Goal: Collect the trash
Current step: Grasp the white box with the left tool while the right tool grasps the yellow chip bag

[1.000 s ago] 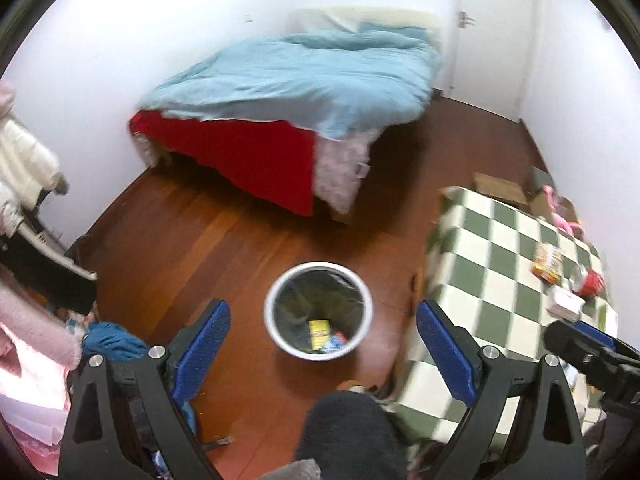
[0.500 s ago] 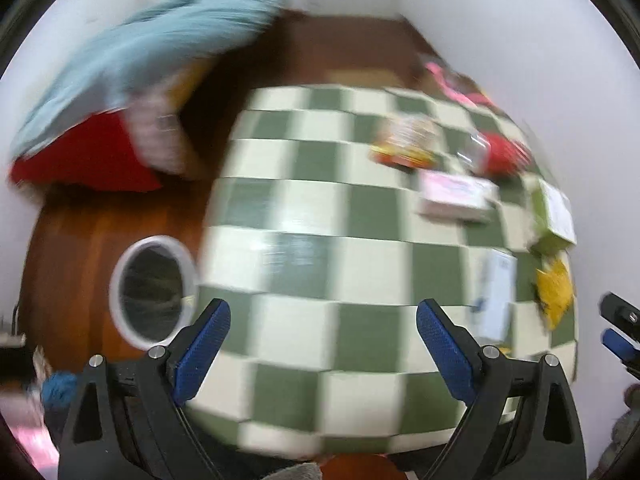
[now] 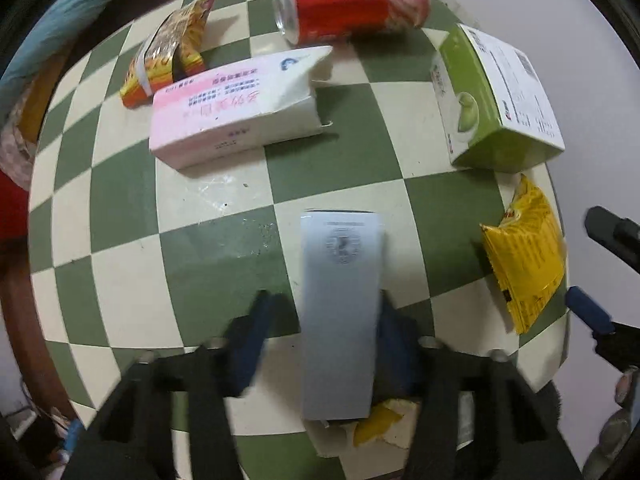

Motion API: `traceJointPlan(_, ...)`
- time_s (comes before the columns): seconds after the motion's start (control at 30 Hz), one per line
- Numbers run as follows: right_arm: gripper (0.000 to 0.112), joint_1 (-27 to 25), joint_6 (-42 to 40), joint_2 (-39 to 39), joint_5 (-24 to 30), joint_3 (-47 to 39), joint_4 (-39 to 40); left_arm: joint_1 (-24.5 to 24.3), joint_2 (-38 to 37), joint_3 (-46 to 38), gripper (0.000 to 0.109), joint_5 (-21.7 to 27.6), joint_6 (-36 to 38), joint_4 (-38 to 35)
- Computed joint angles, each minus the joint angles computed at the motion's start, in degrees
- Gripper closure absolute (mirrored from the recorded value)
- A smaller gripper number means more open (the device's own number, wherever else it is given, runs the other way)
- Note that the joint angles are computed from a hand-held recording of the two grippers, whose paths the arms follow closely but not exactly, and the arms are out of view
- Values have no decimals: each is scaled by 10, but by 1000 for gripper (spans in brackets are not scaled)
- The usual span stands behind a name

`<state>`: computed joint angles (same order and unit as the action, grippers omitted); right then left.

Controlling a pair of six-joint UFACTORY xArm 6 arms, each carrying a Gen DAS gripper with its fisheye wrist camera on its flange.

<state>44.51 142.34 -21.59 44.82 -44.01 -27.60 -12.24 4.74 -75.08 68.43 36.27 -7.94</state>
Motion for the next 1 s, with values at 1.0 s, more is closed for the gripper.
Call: traceJointPlan(1.0,62,-1,-72,111,9,-95,10,126,-12,-47,78,-98,52,-14)
